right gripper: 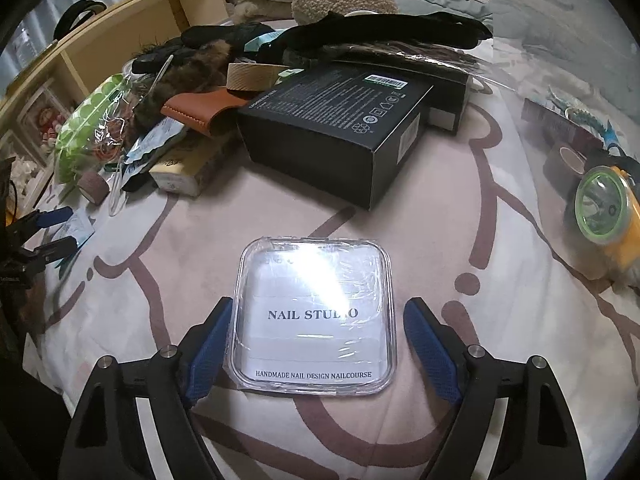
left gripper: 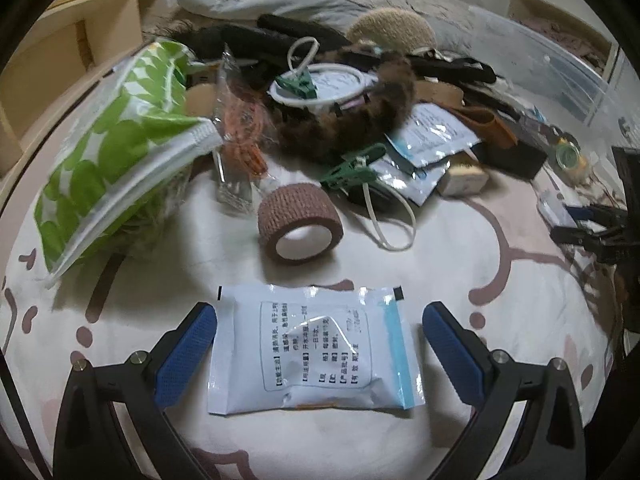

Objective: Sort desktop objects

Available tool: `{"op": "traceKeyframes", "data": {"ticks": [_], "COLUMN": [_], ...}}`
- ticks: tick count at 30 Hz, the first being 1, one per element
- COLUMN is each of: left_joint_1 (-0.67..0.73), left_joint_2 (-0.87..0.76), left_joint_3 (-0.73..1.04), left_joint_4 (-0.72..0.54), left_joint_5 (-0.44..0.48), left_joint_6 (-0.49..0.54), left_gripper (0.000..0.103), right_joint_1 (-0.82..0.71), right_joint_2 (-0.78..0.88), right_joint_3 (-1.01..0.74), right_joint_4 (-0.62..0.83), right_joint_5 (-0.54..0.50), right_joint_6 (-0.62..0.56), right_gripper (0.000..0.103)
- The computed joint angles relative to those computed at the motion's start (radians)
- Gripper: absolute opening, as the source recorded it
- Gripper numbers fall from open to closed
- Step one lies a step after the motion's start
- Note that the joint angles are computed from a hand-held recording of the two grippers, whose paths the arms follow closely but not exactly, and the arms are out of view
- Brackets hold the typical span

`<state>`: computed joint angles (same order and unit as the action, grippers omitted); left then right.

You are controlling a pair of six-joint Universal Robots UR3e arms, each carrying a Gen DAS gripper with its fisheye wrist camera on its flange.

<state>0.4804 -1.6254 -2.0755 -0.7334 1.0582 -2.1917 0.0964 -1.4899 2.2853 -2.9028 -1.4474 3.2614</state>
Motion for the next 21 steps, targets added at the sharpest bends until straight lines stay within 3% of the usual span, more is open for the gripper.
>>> {"op": "traceKeyframes", "data": {"ticks": [8,14,21], "left_joint_1": [-0.045,-0.062,-0.064], "left_joint_2": [-0.037,-0.052,-0.017], "left_joint_3": [0.052,0.065,-0.007], "left_joint_4": [-0.025,-0.029,0.051], "left_joint_5": [0.087,0.1,0.095], "left_joint_6": [0.045,-0.002,-0.049], "left_gripper": [0.103,0.103,0.095], "right_joint_1": [-0.006,-0.001,0.001], "right_joint_2": [0.001,0.011,0.012], "right_joint_3": [0.014,0.015,0.018], "right_joint_4": [-0.019,-0.037,-0.046], "right_joint_5": [0.004,0.003,0.001], "right_joint_6": [-0.006,0.002,0.001], "right_gripper": [0.085,0.085,0.085]}}
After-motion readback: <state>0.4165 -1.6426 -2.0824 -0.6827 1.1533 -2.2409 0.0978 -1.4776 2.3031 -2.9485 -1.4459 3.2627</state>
